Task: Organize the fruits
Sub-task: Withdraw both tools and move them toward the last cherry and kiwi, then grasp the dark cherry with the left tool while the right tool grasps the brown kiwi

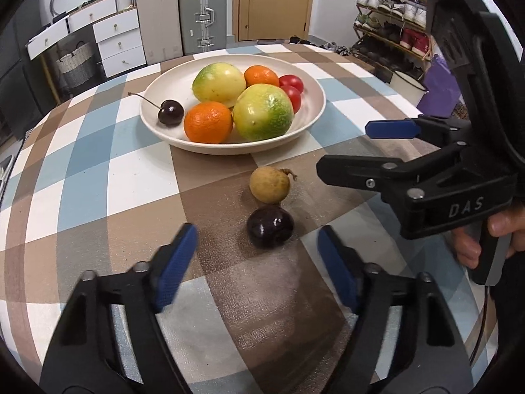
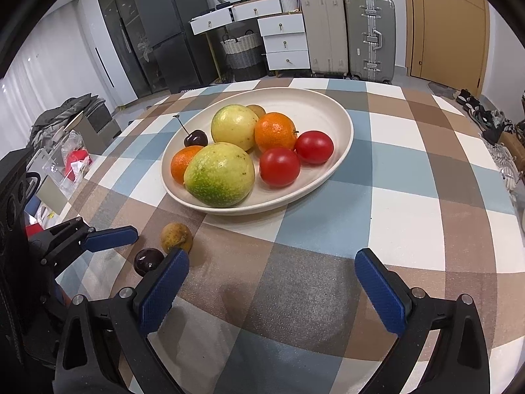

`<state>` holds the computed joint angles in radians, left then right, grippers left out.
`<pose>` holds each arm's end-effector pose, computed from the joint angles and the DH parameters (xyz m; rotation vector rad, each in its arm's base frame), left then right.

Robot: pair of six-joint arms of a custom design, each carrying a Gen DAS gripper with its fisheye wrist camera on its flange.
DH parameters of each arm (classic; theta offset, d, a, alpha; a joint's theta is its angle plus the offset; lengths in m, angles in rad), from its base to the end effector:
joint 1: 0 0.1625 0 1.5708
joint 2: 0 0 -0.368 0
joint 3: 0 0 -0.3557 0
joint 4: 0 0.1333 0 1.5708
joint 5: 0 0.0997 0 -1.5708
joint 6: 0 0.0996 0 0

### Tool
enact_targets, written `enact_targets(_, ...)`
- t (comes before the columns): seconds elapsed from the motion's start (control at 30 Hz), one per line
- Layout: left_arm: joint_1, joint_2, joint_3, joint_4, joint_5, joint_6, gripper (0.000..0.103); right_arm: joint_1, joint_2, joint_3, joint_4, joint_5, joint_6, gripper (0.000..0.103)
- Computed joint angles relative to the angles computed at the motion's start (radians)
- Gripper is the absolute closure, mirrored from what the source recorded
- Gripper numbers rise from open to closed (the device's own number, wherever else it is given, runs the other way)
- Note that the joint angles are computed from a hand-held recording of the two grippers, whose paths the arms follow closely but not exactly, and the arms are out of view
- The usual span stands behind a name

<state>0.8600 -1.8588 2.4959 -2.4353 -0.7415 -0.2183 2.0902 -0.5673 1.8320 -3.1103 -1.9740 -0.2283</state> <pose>-0.0349 -0.3575 0.2607 0.4681 2.3573 -0.7184 0.3490 -0.4206 -0.0400 0.9310 -2.5859 0.4573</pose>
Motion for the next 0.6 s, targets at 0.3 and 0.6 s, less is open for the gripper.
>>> enact_targets(0.3, 0.009, -0.041, 0.015, -0.042, -0.064, 0.048, 0.078, 0.001, 0.001, 0.0, 0.0, -0.007, -0.002, 0.0)
enact_targets(0.6, -0.002, -0.089, 0.03, -0.057, -0.048, 0.052, 0.078, 0.0, -0.002, 0.003, 0.004, 0.002, -0.002, 0.0)
